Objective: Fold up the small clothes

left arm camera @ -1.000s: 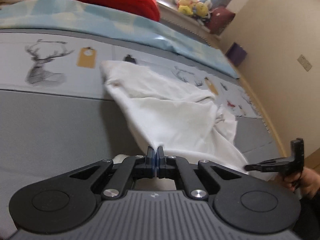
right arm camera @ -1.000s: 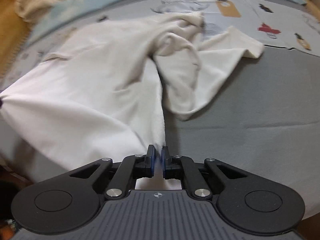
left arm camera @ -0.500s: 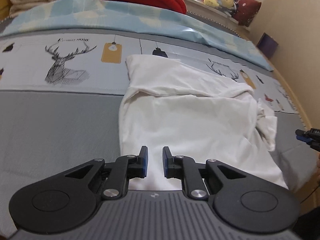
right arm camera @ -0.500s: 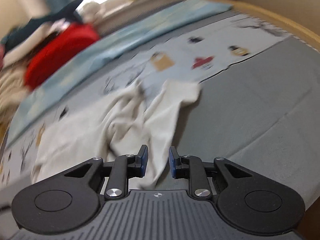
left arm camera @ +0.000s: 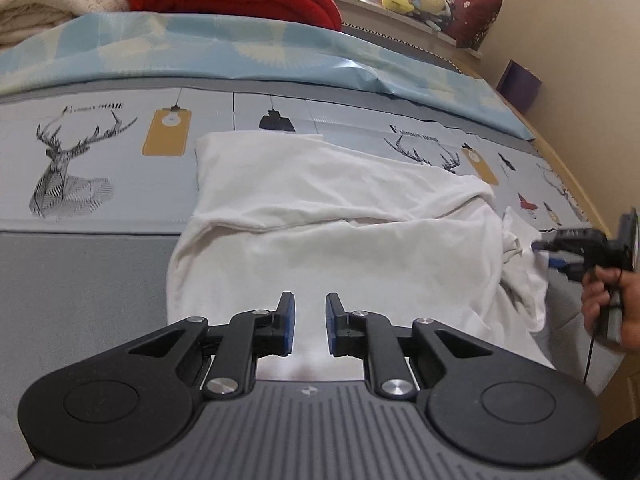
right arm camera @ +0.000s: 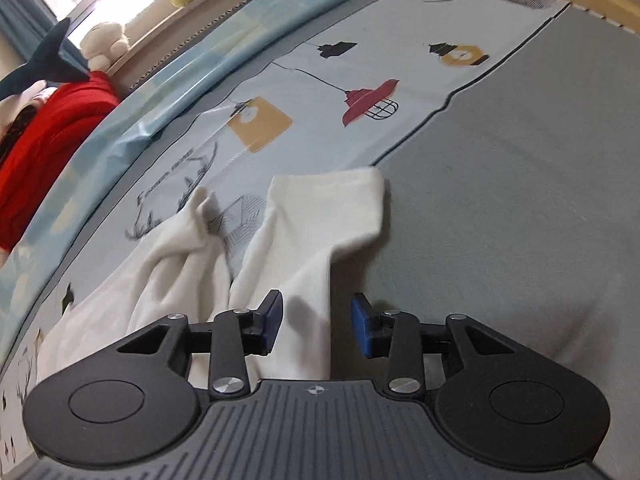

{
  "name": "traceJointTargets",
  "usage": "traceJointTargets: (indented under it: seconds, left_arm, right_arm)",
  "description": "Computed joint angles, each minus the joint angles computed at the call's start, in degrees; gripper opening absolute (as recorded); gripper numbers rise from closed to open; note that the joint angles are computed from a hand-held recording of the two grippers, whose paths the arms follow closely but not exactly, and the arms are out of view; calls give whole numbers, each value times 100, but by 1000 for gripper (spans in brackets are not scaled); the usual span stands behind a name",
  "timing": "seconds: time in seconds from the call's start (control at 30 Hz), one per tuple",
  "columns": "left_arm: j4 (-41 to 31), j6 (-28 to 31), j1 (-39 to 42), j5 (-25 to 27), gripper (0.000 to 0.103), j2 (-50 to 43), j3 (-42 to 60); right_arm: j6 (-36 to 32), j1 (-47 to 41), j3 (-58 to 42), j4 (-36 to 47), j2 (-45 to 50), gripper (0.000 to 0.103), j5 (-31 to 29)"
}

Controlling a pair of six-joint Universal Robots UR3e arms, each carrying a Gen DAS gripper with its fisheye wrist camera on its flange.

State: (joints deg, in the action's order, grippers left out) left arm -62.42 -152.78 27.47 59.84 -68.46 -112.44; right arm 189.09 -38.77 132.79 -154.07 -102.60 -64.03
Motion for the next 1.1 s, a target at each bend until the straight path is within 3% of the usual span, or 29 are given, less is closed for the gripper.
traceJointTargets:
  seconds: [0.03,0.07,0.1,0.17,0.33,0.47,0.5,0.57,0.67,0.77,0.9,0.93,1.0,1.1]
  left_arm:
    - [95,-20,-26,42,17,-52,9]
    - [180,-48,-58,101,17,-127,44]
    - [240,-86,-83,153,17,-197,94]
    - [315,-114,-59,156,17,-250,155]
    - [512,-179,-165,297,17,-412,256]
    - [577,-158,-290,400,17,-530,290]
    - [598,-151,-338,434,17,-566,305]
    - [660,-173,-399,467,17,-622,312]
    - [723,-277,-467,479,17,-735,350]
    - [797,-329,-571,480,17,-806,371]
    - [867,-354,-709,506,17,-841,374]
    - [874,-365,-723,523,17,-842,376]
    - [880,-391,-716,516,17,-855,382]
    - [880,-412,-707,492,17,-839,385]
  right_arm:
    - [89,38,-128,-262,371,31,51]
    - [155,87,-291,-461,737,12,91]
    - [195,156,-489,-546,1060,5,67]
    - [240,267,-799,-819,1586,2,9]
    - [-130,92,-1592,-1334,2152,1,176]
    - [739,-894,-1445,-3580,2296,1,405]
    - [1039,-1149,-1361,-4252,2427,1,258]
    - [1330,-1473,-1289,-4795,2676,1,-270]
    - [1060,-1738,-1264,-4436,3064,1,-1144]
    - [945,-2316,-933,-4406,3472,1,-835]
    - [1032,-3048,-430,-5414,3800,2,-162]
    - [986,-3071,-450,-5249,3747,2,-299]
    - [1027,-2903,-676,-4342,3466,8,-1236]
    - [1321,-2685,-680,-4415,3274,13,-2414]
